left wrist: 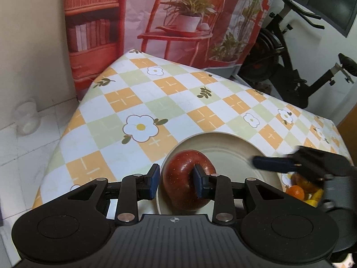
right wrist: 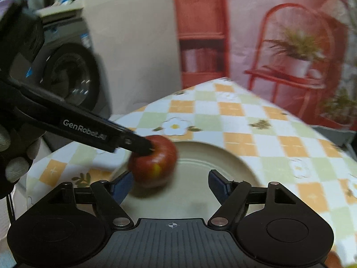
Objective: Organize fruits
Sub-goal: 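Open the left gripper to set the apple on the plate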
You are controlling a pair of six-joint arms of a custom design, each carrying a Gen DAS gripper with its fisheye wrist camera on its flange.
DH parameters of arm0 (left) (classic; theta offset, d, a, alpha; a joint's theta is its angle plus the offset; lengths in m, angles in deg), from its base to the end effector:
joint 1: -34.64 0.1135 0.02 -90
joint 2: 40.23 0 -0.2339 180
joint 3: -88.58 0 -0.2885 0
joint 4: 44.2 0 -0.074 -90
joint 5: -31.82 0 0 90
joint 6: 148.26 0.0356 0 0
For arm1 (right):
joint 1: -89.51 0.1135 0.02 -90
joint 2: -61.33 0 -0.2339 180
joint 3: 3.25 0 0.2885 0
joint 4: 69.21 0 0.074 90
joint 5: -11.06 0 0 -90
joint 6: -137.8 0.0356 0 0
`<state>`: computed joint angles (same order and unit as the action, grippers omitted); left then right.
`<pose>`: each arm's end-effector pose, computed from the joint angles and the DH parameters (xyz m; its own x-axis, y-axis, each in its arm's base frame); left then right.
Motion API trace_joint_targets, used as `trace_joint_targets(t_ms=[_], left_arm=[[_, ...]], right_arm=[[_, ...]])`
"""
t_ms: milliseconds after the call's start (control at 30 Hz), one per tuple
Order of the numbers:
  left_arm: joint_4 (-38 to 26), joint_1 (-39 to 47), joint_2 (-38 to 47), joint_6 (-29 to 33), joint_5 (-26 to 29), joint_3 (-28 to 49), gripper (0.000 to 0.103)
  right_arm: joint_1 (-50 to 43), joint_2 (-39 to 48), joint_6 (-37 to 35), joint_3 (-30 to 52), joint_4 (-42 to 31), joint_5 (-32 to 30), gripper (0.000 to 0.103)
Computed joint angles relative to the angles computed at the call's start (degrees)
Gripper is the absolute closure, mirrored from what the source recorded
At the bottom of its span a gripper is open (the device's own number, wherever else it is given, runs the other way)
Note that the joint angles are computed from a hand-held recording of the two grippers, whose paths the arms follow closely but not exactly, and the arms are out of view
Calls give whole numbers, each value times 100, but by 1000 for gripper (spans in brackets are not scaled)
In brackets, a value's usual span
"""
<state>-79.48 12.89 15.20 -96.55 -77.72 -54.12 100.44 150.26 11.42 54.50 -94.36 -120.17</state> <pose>0.2139 -0.0725 0.1300 -0.6870 -0.3546 -0.6343 -0.3334 0.9294 -0.1586 0.3081 0.0834 0.1141 -0.3605 -0.5239 -0.7717 -0.8883 0.4451 0.1128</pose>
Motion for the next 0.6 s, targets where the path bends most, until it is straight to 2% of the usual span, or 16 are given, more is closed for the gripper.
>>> trace_joint_targets(t_ms=[233, 367, 600], left_arm=[[-181, -928, 141, -832, -883, 333, 68], [32, -1552, 802, -991, -1266, 842, 68], [778, -2216, 2218, -901, -1227, 1802, 68]], right_arm=[[-1609, -470, -190, -241, -112, -754, 31], [-2520, -346, -396, -73, -127, -1098, 30], [-3718, 511, -673, 649, -314, -1355, 30]])
